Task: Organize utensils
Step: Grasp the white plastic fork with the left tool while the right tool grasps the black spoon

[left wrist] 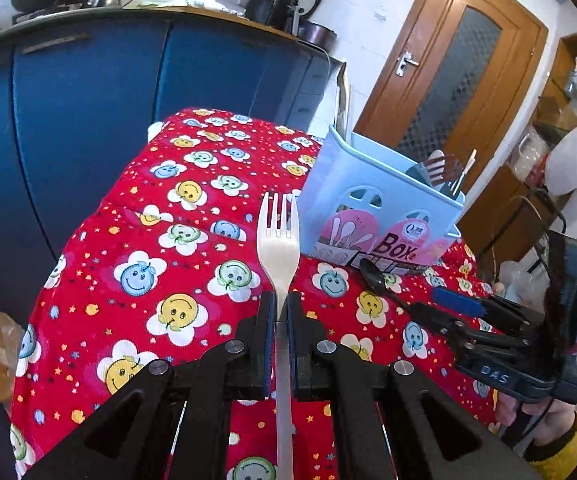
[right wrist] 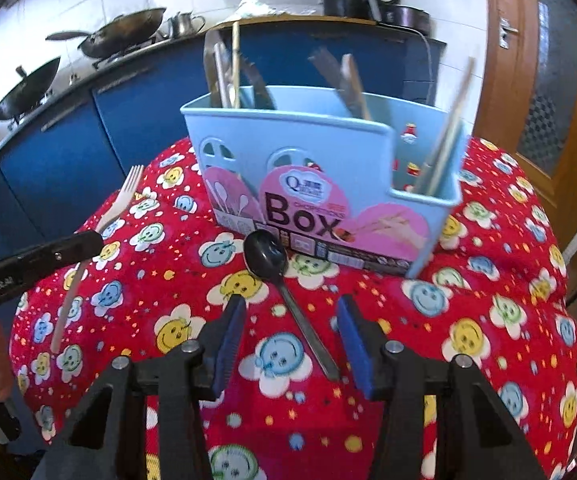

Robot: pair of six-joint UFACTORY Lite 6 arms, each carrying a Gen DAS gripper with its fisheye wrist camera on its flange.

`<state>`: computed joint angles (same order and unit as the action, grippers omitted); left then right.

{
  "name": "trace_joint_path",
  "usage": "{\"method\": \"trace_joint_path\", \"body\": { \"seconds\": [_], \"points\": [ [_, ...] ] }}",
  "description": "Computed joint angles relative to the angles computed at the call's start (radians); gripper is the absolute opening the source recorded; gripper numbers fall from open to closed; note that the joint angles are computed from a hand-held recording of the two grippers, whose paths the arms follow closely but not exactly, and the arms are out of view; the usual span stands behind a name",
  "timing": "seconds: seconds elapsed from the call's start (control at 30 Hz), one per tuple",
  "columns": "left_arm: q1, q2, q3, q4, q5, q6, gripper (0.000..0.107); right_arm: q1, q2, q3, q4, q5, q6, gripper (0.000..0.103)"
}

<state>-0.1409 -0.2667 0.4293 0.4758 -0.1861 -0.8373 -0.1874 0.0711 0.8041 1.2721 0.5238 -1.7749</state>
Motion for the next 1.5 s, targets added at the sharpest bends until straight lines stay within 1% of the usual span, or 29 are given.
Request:
{"method": "trace_joint_path", "body": {
  "seconds": [0.23,0.33,0.4,0.47,0.5,0.57,0.7,0.8,1.07,1.2,1.37,1.43,1.5],
  "points": [
    [0.023,-0.011,-0.015,0.069,-0.031,-0.06,0.006,0.091,0.076,0.071,-0.031,-0.069,0.027,0.043],
    [0.029,-0.017,-0.018,0.092,-0.037,-0.077,0.006,0.116,0.109,0.098,-0.067,-0.1,0.058,0.043],
    [0.032,-0.021,-0.019,0.1,-0.039,-0.081,0.006,0.129,0.132,0.117,-0.109,-0.118,0.099,0.04],
    [0.034,-0.024,-0.02,0.106,-0.043,-0.086,0.006,0.131,0.157,0.136,-0.145,-0.117,0.134,0.034],
    [0.035,-0.027,-0.02,0.107,-0.045,-0.088,0.006,0.123,0.168,0.147,-0.148,-0.097,0.14,0.031],
    [0.034,-0.036,-0.023,0.107,-0.045,-0.088,0.006,0.124,0.18,0.163,-0.169,-0.082,0.162,0.009],
    [0.027,-0.056,-0.029,0.101,-0.043,-0.083,0.006,0.119,0.166,0.148,-0.156,-0.076,0.13,0.008],
    [0.025,-0.059,-0.03,0.095,-0.05,-0.076,0.006,0.099,0.13,0.104,-0.115,-0.041,0.105,0.007],
    [-0.016,-0.068,-0.026,-0.023,-0.03,0.026,0.006,-0.071,-0.002,-0.001,-0.039,0.154,0.017,0.007],
    [-0.04,-0.082,-0.023,-0.108,-0.015,0.104,0.006,-0.125,-0.055,-0.041,-0.012,0.222,-0.003,0.007],
    [-0.075,-0.11,-0.02,-0.276,0.009,0.261,0.006,-0.22,-0.096,-0.073,0.001,0.327,-0.02,0.007],
    [-0.09,-0.125,-0.02,-0.348,0.018,0.329,0.006,-0.238,-0.096,-0.077,0.013,0.352,-0.025,0.007],
    [-0.101,-0.138,-0.018,-0.386,0.02,0.369,0.006,-0.259,-0.104,-0.079,0.021,0.374,-0.025,0.007]
  ]
}}
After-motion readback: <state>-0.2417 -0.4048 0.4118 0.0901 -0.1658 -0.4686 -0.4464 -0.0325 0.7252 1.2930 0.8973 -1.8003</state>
